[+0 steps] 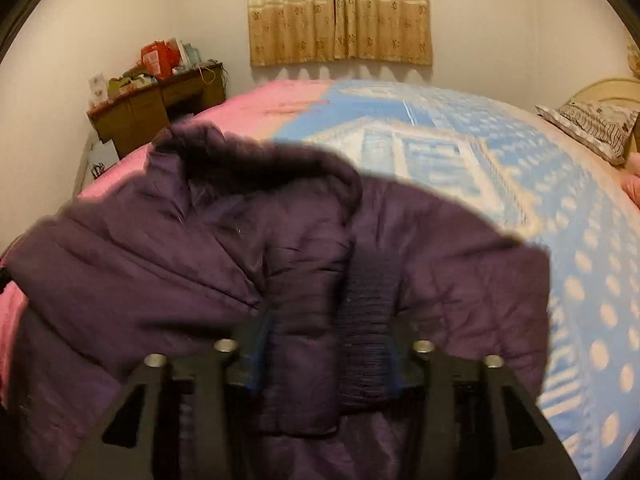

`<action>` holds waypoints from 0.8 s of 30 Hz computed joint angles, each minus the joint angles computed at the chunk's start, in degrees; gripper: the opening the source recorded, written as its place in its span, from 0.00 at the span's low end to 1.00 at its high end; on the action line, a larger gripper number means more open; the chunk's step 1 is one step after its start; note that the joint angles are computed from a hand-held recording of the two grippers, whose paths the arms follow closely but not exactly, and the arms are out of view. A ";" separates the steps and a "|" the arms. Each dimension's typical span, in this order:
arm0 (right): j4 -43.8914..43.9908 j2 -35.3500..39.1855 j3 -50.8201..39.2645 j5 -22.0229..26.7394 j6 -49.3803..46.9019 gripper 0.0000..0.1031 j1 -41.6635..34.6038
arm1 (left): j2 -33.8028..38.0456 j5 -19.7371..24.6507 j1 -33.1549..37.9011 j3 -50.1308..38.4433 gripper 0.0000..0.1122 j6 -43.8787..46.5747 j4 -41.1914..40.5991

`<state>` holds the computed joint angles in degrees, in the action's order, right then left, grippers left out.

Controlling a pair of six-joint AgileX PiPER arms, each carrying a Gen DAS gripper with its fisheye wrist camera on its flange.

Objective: Fold large clothes

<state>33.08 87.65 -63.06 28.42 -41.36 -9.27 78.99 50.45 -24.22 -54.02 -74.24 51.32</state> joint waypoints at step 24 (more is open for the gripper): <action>5.46 1.11 -1.35 3.95 -2.27 0.62 -1.90 | 1.75 -7.43 13.15 -1.47 0.92 15.56 -16.28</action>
